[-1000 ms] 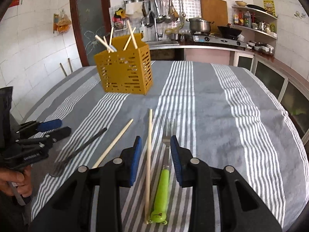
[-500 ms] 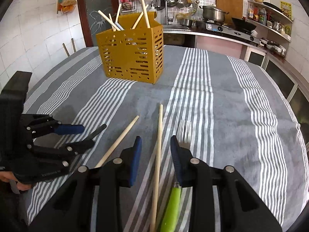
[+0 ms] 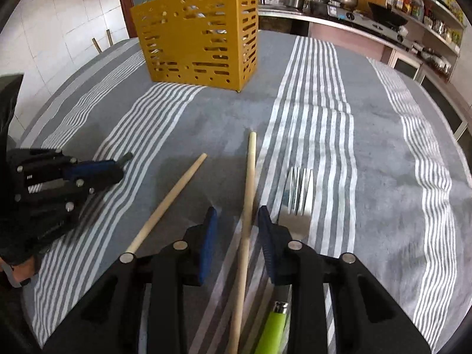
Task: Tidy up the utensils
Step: 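Grasp the metal spoon with the left tool while the right tool grasps a chopstick, then lift the spoon and chopstick toward the yellow basket with both tools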
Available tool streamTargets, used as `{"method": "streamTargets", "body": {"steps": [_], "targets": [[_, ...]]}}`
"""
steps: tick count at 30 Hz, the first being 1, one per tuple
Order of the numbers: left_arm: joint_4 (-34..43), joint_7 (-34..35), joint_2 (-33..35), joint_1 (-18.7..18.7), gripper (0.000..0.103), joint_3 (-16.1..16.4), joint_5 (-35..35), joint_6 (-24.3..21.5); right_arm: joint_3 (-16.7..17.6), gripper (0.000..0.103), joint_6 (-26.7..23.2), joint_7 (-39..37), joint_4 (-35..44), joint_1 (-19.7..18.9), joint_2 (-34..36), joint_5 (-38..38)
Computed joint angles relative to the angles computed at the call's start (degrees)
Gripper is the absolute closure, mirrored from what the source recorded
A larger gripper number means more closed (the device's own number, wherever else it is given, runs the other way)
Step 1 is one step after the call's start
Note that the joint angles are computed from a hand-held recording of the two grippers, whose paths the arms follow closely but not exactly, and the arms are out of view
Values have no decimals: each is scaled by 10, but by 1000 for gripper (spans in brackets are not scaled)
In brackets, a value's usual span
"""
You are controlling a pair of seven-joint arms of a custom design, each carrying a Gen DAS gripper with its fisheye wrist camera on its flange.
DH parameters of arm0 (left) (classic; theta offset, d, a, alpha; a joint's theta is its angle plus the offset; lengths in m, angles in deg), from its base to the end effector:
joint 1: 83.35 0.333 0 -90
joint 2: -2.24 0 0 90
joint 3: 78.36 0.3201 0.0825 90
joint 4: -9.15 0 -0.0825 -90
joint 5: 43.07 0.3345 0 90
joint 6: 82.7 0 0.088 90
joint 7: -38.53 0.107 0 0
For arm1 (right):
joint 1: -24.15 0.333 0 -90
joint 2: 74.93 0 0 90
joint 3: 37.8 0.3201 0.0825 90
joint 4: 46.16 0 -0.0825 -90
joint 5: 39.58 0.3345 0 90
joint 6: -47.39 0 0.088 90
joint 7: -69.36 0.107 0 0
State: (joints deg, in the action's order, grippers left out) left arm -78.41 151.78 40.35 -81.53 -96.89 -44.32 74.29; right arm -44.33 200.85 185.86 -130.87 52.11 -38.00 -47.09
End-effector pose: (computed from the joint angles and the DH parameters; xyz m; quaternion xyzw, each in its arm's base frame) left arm 0.6962 -0.1501 0.3775 -0.4638 0.8343 -0.2573 0.1500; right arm 0.6584 0.2846 0.3912 -0.6962 0.6593 -0.1674 0.2293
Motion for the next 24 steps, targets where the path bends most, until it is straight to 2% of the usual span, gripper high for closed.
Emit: {"method": "streamTargets", "body": {"steps": [2, 6, 8, 10, 13, 15, 17, 19, 24], "targets": [[5, 0, 3, 2, 94, -2, -3, -5, 7, 80, -9, -8, 9, -6, 4, 7], [5, -6, 4, 3, 94, -4, -10, -2, 13, 96, -8, -15, 8, -14, 3, 20], [5, -5, 4, 9, 94, -11, -18, -3, 9, 97, 4, -12, -1, -12, -3, 20], [2, 4, 3, 23, 94, -26, -35, -3, 1, 97, 36, -2, -22, -3, -14, 13], [-16, 17, -7, 39, 94, -42, -58, 15, -23, 97, 110, 24, -69, 18, -43, 1], [-29, 33, -15, 61, 94, -65, -85, 23, -45, 97, 147, 44, -93, 36, -58, -7], [-36, 48, -20, 81, 94, -87, -113, 22, -48, 97, 185, 44, -112, 40, -70, -6], [-39, 57, -23, 85, 94, -89, -129, 23, -68, 97, 191, 49, -114, 58, -74, -10], [-28, 60, -24, 82, 94, -79, -149, 2, -86, 97, 205, 49, -122, 76, -81, -8]]}}
